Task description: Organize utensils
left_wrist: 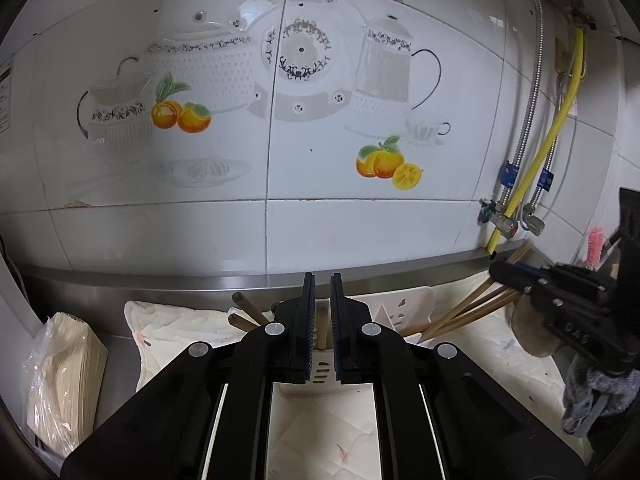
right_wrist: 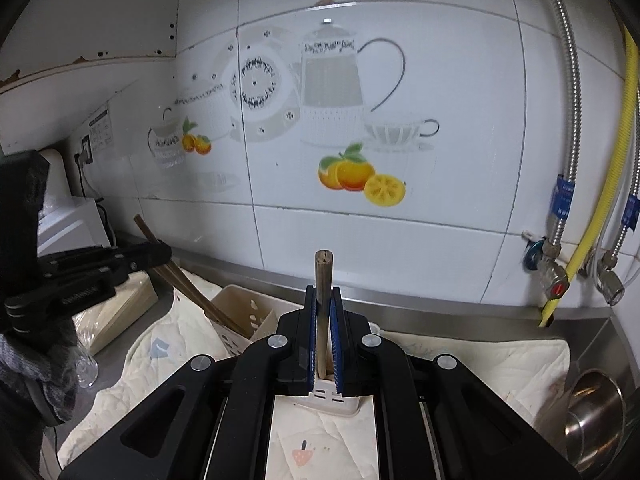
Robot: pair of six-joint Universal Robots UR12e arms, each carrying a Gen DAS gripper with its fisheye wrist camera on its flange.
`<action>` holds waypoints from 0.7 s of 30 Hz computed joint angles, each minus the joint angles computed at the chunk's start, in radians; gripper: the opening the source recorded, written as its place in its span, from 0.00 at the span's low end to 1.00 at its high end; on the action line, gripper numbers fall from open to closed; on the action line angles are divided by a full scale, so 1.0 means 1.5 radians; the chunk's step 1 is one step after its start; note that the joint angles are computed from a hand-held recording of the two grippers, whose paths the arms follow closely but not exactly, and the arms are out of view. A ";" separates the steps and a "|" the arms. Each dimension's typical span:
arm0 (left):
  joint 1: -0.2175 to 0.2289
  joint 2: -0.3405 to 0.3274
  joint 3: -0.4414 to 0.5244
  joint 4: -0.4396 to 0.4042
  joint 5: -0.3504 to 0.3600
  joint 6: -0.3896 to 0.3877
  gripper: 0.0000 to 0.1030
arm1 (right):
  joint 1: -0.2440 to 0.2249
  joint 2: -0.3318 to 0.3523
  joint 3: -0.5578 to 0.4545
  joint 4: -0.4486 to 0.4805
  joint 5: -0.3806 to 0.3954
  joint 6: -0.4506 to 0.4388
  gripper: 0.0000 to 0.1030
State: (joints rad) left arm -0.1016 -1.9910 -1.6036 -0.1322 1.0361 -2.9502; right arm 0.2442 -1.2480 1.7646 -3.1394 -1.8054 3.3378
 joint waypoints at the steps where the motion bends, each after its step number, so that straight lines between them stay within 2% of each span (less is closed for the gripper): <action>1: 0.001 0.001 0.000 0.000 -0.004 0.000 0.07 | -0.001 0.001 -0.001 0.003 0.001 0.001 0.06; 13: 0.004 0.017 -0.020 0.014 -0.012 0.000 0.09 | 0.000 -0.004 0.006 0.002 -0.008 0.000 0.07; 21: 0.014 0.042 -0.060 0.030 -0.026 0.004 0.09 | 0.009 -0.020 0.026 -0.018 -0.023 -0.002 0.20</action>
